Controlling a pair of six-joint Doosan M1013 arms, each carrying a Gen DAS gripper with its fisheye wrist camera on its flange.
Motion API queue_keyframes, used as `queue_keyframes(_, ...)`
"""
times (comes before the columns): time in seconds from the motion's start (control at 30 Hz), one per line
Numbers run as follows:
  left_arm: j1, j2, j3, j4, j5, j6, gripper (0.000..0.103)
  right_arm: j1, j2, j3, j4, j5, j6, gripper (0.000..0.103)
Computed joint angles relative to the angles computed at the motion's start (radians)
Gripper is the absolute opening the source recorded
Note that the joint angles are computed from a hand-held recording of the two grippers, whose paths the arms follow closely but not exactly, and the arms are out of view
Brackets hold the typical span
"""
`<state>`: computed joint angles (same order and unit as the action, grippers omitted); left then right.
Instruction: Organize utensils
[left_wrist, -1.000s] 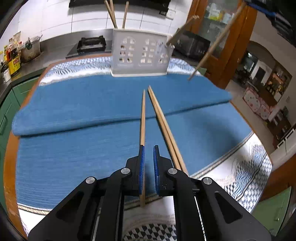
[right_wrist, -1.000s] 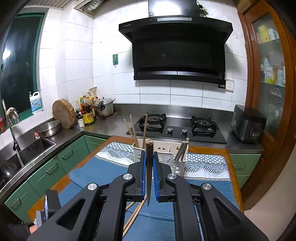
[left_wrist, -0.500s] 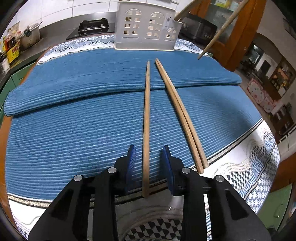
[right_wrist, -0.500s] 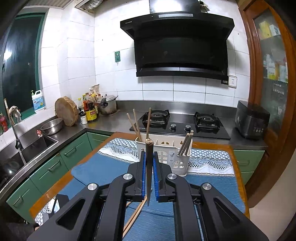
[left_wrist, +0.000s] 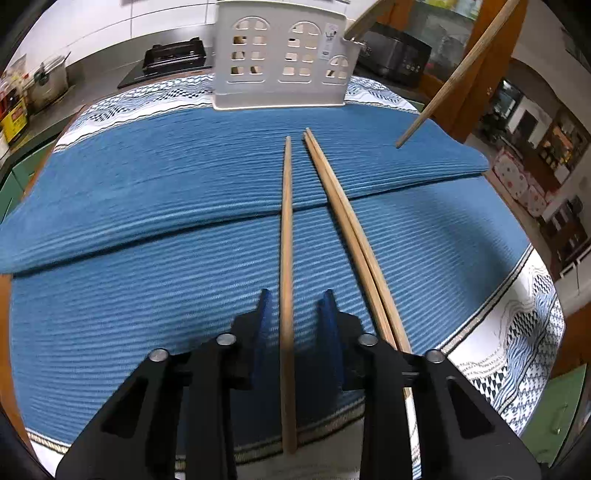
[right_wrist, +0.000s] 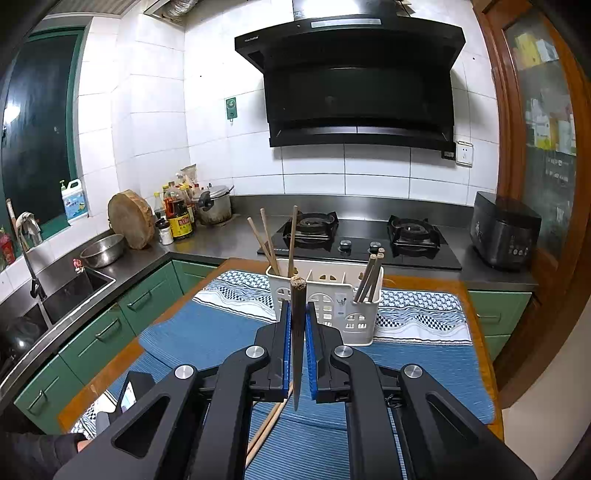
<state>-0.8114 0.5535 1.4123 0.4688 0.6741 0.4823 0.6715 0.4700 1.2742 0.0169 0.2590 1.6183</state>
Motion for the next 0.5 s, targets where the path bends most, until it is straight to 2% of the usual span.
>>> queue_keyframes(0.03, -0.001, 0.005, -0.010, 0.003, 0.018, 0.008, 0.021, -0.001, 0.001, 0.001, 0.001, -0.001, 0.001, 0.007)
queue_keyframes(0.1, -0.006, 0.016, -0.031, 0.023, 0.067, 0.008, 0.009, -0.003, 0.001, 0.003, 0.002, -0.004, 0.005, 0.007)
queue_keyframes(0.17, -0.005, 0.019, -0.036, 0.028, 0.083, -0.006, 0.005, -0.007, 0.002, 0.004, 0.013, -0.006, 0.001, 0.007)
queue_keyframes(0.3, -0.008, 0.018, -0.038, 0.041, 0.092, -0.033, 0.005, -0.009, 0.000, 0.009, 0.015, -0.005, 0.000, 0.007)
queue_keyframes(0.5, -0.014, -0.009, -0.020, 0.079, 0.047, -0.074, 0.005, -0.007, -0.003, 0.010, 0.006, -0.010, 0.009, 0.007)
